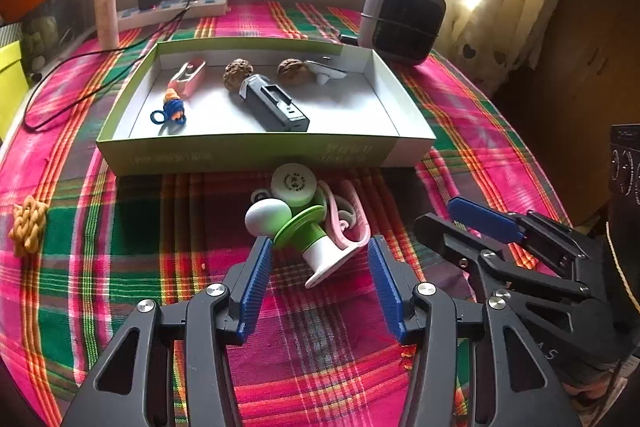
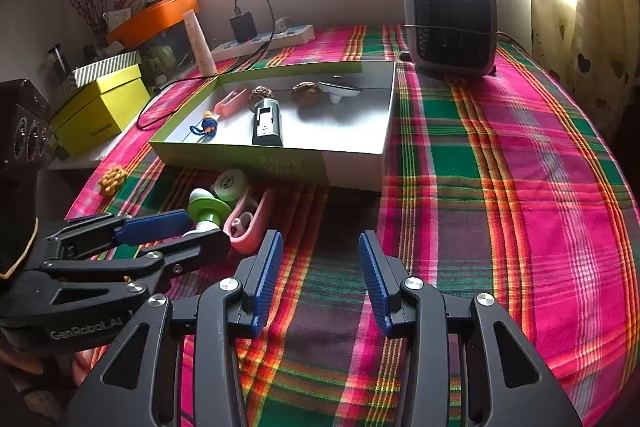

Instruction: Organize objects

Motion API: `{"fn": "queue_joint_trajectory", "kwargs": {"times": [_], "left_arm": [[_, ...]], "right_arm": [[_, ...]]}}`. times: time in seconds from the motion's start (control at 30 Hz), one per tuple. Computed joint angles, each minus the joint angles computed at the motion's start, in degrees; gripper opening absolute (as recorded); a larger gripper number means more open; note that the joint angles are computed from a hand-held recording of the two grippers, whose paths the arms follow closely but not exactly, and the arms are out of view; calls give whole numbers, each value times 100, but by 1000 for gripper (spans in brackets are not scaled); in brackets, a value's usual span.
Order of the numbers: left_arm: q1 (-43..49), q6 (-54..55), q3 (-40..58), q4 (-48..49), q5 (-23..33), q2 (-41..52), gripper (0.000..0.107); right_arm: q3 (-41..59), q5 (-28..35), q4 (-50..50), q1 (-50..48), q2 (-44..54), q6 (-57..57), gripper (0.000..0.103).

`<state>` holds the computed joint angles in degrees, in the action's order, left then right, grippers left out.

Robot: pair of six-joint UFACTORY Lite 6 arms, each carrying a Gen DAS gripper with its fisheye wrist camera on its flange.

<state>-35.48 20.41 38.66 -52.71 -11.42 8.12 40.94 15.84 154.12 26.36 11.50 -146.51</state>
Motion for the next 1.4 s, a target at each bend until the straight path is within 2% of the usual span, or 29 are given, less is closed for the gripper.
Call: {"fn": "queue_joint_trajectory", "kwargs": {"times": [0.1, 0.2, 0.7, 0.8, 0.9, 1.07, 1.13, 1.4], "left_arm": [[27, 231, 69, -296, 11, 127, 49], [103, -387, 10, 263, 56, 119, 49], [206, -164, -477, -9, -91, -298, 47], [143, 565, -397, -742, -126, -245, 47], [99, 719, -352, -900, -237, -170, 47], [253, -205, -453, 18, -164, -245, 46], [247, -89, -455, -104, -196, -241, 43], [263, -370, -619, 260, -210, -380, 43]], "right_arm": [[18, 7, -114, -10, 26, 98, 41], [35, -7, -104, -10, 40, 89, 41], [118, -85, 8, 122, 109, 8, 41], [129, -104, 123, 157, 107, -89, 41], [124, -100, 129, 175, 107, -96, 41], [156, -138, 177, 229, 125, -135, 41], [154, -150, 218, 247, 119, -173, 41], [170, -195, 343, 319, 117, -260, 41]]}}
